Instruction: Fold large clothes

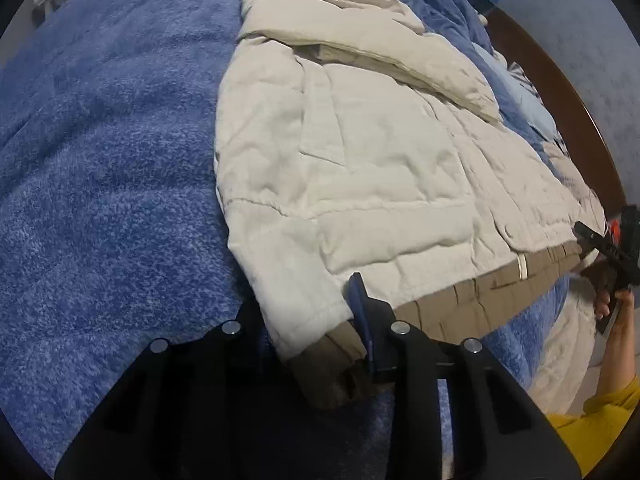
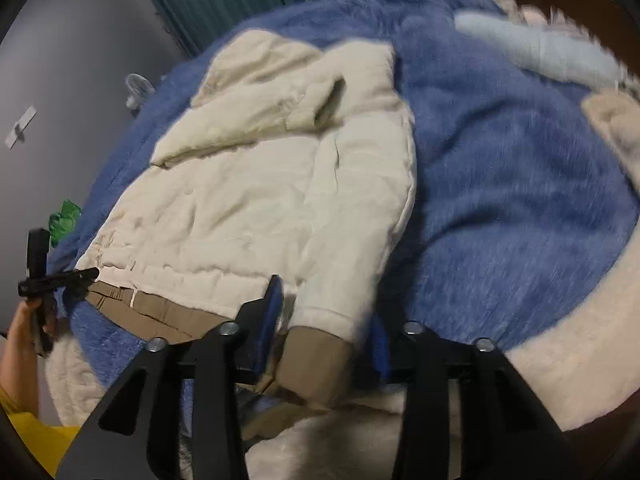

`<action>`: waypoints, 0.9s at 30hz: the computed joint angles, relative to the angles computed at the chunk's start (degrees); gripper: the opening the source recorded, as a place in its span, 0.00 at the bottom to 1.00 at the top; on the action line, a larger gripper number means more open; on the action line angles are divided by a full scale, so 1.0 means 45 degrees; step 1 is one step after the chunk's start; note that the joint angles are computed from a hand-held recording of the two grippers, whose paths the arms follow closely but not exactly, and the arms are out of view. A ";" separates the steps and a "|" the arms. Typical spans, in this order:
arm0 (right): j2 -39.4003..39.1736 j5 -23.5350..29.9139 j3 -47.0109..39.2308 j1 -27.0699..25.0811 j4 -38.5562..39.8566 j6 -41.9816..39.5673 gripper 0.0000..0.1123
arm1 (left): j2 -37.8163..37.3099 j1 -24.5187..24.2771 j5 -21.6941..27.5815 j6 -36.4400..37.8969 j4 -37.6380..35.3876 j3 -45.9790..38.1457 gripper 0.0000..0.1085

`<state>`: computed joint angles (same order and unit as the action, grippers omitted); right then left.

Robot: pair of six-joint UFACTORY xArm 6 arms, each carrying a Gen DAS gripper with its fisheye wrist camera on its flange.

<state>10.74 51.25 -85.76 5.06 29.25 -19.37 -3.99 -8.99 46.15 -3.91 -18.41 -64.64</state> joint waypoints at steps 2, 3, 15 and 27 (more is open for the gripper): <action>0.0928 0.1531 -0.1087 -0.0204 0.0084 0.0572 0.53 | 0.0183 0.0071 0.0277 0.0050 -0.0127 -0.0185 0.27; 0.1037 0.1497 -0.1276 -0.0234 0.0085 0.0687 0.40 | 0.0246 0.0114 0.0366 0.0132 -0.0266 -0.0236 0.26; -0.0102 -0.1388 -0.0217 -0.0421 0.1325 0.0053 0.07 | -0.0718 -0.0735 -0.0211 0.1554 -0.0608 0.0075 0.14; 0.2165 -0.1558 -0.4280 0.0052 0.1342 0.0720 0.07 | 0.0403 0.0712 -0.0633 0.2966 -0.2595 -0.2642 0.11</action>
